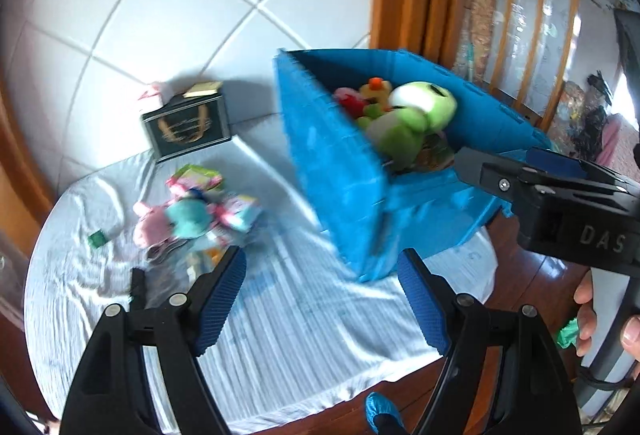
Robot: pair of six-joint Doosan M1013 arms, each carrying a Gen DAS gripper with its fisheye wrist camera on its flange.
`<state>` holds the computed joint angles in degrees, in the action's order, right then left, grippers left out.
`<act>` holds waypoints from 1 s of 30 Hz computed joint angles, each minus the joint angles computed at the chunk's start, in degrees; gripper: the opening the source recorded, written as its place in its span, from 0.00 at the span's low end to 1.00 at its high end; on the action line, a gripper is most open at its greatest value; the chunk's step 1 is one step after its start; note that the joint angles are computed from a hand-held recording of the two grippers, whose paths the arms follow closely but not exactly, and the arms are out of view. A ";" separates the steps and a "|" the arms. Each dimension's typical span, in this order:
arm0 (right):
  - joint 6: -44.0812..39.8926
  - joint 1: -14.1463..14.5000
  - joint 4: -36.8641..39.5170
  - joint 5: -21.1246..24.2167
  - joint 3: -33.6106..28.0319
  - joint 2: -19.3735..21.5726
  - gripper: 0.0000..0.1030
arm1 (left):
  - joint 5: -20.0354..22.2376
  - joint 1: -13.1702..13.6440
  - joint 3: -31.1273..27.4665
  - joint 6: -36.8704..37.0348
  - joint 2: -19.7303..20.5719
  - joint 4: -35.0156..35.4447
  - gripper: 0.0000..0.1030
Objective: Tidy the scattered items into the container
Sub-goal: 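Move both tools back to the items on the bed, then grasp the black rolled bag with the left tool while the right tool grasps the clear tape roll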
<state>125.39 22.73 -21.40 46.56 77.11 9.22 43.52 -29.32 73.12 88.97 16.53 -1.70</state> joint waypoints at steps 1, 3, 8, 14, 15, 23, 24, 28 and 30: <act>-0.24 0.84 0.13 0.14 -0.66 0.56 1.00 | -0.26 0.75 0.77 -0.06 -0.46 -0.12 0.76; -1.49 2.19 0.95 0.38 -2.10 1.81 1.00 | -0.42 2.20 1.79 -0.29 -0.99 -0.29 0.75; -7.21 4.53 5.03 0.16 -6.37 5.96 1.00 | -1.53 6.08 3.45 -1.61 -0.91 -1.45 0.76; -18.14 4.65 14.21 -1.54 -11.96 12.24 1.00 | -2.53 9.53 3.31 -11.15 2.01 7.11 0.76; -19.39 4.47 15.74 -2.20 -12.52 13.28 1.00 | -2.19 10.24 3.11 -12.27 2.80 7.88 0.76; -21.55 3.26 24.97 10.00 -22.15 25.52 1.00 | 4.31 14.74 0.72 -17.86 10.15 10.77 0.76; -21.20 3.20 25.51 11.23 -22.92 26.69 1.00 | 5.00 15.24 0.30 -17.59 11.11 10.47 0.75; -17.85 3.02 27.95 13.63 -24.49 29.85 1.00 | 7.66 16.63 -2.26 -15.11 14.95 9.74 0.68; -15.98 3.31 27.27 14.05 -25.05 30.81 0.98 | 8.88 17.18 -4.06 -13.17 16.85 8.88 0.68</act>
<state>109.41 26.05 5.87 60.61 52.06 40.03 52.40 -12.13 69.05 75.80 33.39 7.19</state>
